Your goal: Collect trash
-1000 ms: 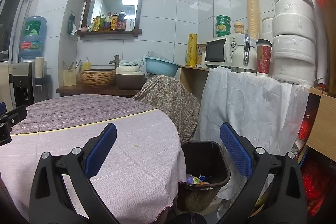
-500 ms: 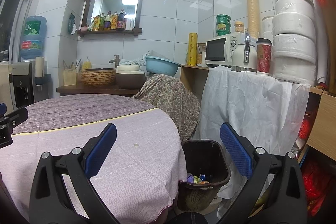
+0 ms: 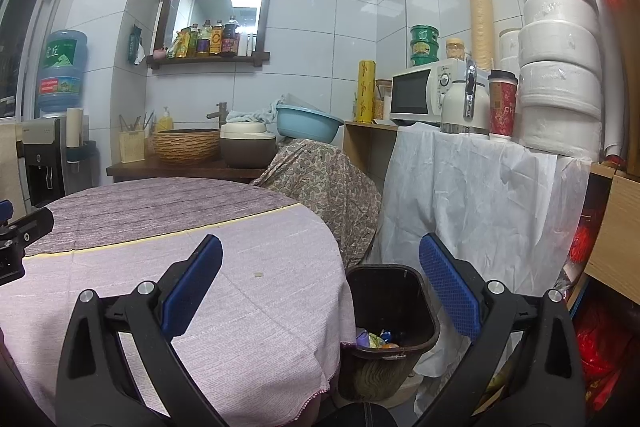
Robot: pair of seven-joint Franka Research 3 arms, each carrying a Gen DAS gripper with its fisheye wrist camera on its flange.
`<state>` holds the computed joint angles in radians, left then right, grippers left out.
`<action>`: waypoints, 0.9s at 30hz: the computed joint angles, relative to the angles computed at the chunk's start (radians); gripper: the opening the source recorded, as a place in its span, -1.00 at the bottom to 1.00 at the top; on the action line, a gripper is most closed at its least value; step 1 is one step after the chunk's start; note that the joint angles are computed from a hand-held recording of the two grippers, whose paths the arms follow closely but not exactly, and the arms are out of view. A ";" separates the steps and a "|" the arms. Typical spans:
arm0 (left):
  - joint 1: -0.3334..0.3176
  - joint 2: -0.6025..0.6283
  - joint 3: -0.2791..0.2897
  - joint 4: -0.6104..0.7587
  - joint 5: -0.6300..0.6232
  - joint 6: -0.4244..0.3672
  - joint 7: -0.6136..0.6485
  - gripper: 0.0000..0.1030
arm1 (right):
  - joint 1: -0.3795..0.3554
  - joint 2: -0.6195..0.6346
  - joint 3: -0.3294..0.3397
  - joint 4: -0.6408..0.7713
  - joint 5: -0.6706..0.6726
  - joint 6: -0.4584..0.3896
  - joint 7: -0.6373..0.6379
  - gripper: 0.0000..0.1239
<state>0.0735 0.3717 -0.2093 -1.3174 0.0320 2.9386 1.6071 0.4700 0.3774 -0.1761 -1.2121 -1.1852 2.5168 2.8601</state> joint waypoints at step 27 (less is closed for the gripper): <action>-0.007 0.007 0.004 0.019 -0.004 -0.041 0.013 0.89 | 0.000 -0.001 -0.001 -0.003 0.016 0.004 -0.007 0.57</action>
